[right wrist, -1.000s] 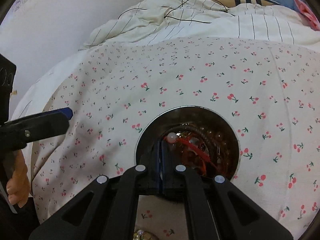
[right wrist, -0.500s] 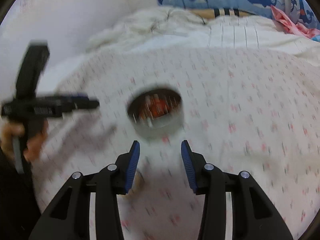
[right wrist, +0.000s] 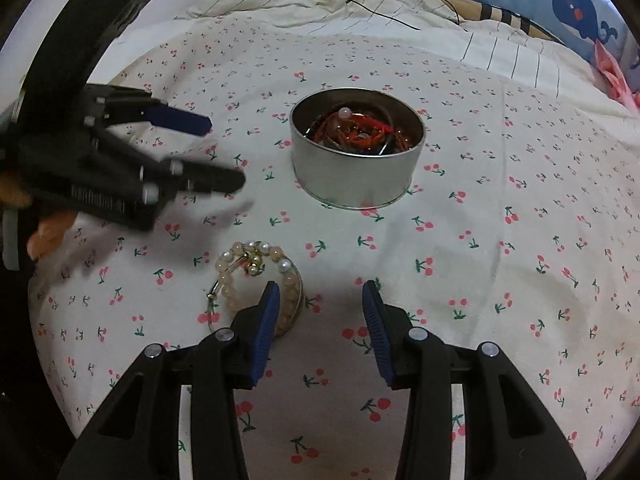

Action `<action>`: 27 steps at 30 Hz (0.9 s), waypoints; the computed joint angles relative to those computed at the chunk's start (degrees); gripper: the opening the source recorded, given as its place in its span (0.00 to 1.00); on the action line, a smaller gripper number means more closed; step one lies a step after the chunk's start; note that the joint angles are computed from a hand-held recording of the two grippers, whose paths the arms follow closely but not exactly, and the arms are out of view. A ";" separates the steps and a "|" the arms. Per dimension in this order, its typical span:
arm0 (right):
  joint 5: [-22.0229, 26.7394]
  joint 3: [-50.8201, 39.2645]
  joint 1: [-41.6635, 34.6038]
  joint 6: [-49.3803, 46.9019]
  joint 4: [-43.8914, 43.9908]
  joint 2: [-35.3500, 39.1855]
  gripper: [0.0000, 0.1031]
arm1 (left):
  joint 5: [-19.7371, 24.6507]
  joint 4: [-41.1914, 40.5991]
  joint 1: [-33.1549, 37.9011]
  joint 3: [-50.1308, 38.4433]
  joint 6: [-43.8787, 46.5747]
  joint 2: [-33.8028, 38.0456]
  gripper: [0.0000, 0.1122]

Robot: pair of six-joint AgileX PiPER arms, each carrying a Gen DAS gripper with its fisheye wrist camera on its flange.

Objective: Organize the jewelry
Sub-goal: 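Grasp the pearl bracelet with gold charm with the left tool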

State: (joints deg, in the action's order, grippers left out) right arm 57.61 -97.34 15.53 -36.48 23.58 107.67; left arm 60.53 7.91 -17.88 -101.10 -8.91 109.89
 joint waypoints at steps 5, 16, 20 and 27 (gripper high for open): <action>-0.05 -0.11 -0.31 1.07 -1.08 0.54 0.43 | 0.60 6.13 -3.84 1.25 -0.66 1.87 0.70; 0.14 -0.36 -0.18 1.34 -1.53 0.93 0.49 | -2.20 2.85 -3.27 3.65 3.51 -0.34 0.70; 0.47 -0.66 -0.12 1.51 -1.93 1.10 0.50 | -2.57 3.39 -4.67 4.71 5.21 -0.40 0.70; 0.64 -1.09 0.45 2.06 -2.87 1.44 0.52 | -3.38 1.78 -4.32 4.96 6.36 -1.32 0.70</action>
